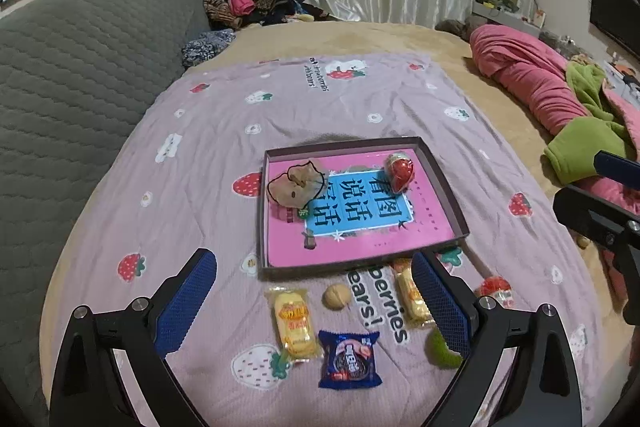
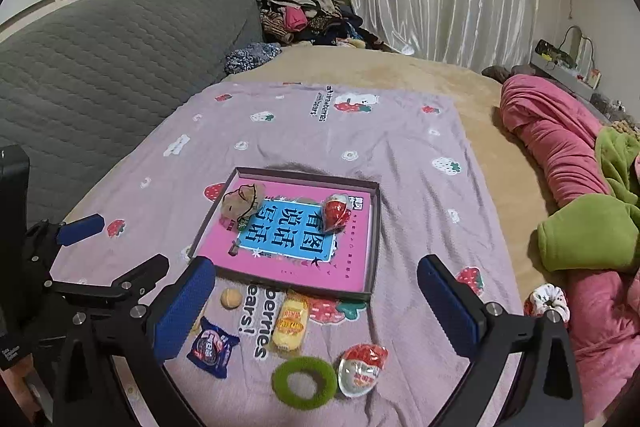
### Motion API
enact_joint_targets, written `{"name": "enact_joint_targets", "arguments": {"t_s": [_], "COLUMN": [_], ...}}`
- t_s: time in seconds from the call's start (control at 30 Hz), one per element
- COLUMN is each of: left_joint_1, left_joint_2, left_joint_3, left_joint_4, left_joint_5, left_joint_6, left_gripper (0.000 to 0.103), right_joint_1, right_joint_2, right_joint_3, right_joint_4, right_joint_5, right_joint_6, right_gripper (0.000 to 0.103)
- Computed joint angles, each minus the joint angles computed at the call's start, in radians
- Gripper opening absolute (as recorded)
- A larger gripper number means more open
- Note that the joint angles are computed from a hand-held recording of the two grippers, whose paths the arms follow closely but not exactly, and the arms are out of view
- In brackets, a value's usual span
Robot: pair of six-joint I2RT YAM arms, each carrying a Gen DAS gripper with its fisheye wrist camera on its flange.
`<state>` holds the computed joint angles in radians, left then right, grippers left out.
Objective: Organize objects
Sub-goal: 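Withdraw both open tools back from the pink tray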
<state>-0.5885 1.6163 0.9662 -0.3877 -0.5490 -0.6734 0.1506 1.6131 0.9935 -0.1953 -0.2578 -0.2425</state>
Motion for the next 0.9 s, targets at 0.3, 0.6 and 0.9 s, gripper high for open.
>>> {"name": "enact_joint_targets", "arguments": {"t_s": [0.3, 0.6, 0.9], "left_joint_1": [-0.115, -0.229, -0.322], "left_joint_2": [-0.053, -0.083, -0.083], "left_joint_3": [-0.047, -0.102, -0.127], "left_joint_4": [-0.073, -0.107, -0.146], "left_joint_5": [-0.065, -0.099, -0.126], "left_joint_6": [-0.097, -0.231, -0.355], "left_gripper": [0.098, 0.098, 0.098], "right_joint_1": [-0.035, -0.069, -0.08], "right_joint_2": [-0.128, -0.233, -0.338], "right_joint_3": [-0.133, -0.276, -0.392], "right_joint_4": [0.001, 0.007, 0.025], "right_joint_5": [-0.018, -0.058, -0.083], "right_joint_6": [-0.038, -0.085, -0.089], "right_gripper": [0.102, 0.102, 0.102]}}
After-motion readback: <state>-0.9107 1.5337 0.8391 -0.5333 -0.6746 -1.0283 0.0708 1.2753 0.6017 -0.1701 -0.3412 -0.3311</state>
